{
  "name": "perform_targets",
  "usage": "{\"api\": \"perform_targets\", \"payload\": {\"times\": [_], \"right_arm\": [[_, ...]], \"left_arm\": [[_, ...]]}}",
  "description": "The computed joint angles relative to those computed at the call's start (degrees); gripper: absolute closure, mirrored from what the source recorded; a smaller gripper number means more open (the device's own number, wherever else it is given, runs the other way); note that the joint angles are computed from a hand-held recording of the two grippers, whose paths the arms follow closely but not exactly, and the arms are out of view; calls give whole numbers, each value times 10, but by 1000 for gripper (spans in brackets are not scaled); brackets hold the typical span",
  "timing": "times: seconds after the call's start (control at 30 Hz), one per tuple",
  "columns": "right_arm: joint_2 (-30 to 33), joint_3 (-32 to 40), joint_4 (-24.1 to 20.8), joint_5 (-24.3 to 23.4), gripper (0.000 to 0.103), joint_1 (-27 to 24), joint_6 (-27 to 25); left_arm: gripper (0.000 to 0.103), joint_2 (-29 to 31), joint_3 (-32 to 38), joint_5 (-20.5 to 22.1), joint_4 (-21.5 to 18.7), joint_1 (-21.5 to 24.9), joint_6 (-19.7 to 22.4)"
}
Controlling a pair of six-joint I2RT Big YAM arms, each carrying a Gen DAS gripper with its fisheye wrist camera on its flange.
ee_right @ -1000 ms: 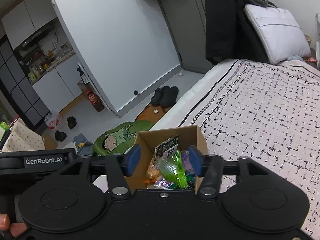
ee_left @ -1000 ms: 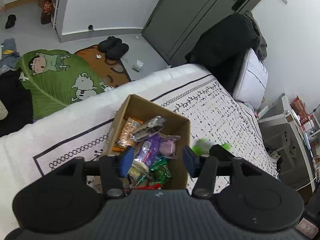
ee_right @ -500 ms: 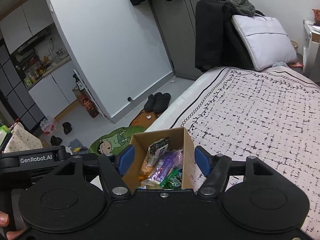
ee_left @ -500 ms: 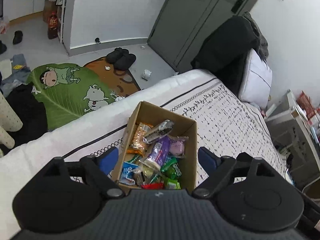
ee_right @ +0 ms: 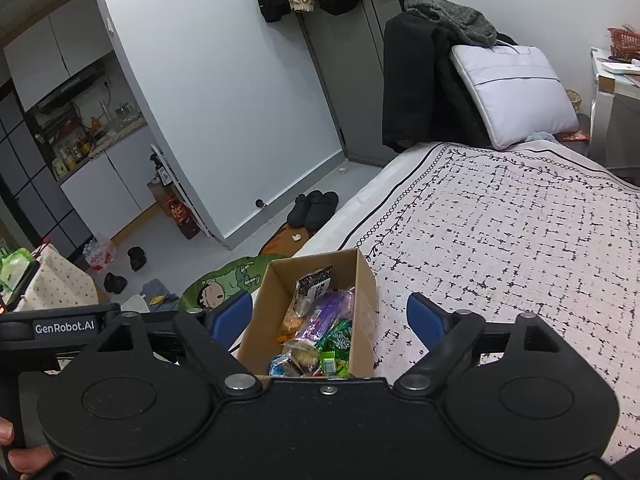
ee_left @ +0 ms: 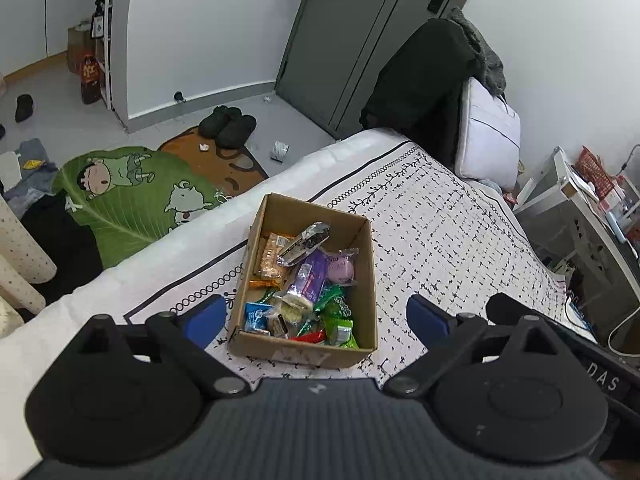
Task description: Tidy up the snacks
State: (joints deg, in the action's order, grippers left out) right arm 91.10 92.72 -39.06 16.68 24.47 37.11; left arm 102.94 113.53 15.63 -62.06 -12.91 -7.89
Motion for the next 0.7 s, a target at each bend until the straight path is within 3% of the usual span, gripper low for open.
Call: {"api": "perform_targets", "payload": {"times": [0.4,0.7], "right_arm": [[-67,-53,9,29,0,20,-3],[-113,-93,9,52,0,35,1]], "left_arm": [[6,-74,-79,-10,23,-4,40],[6,-129,-138,-9,41,-4,58]]}}
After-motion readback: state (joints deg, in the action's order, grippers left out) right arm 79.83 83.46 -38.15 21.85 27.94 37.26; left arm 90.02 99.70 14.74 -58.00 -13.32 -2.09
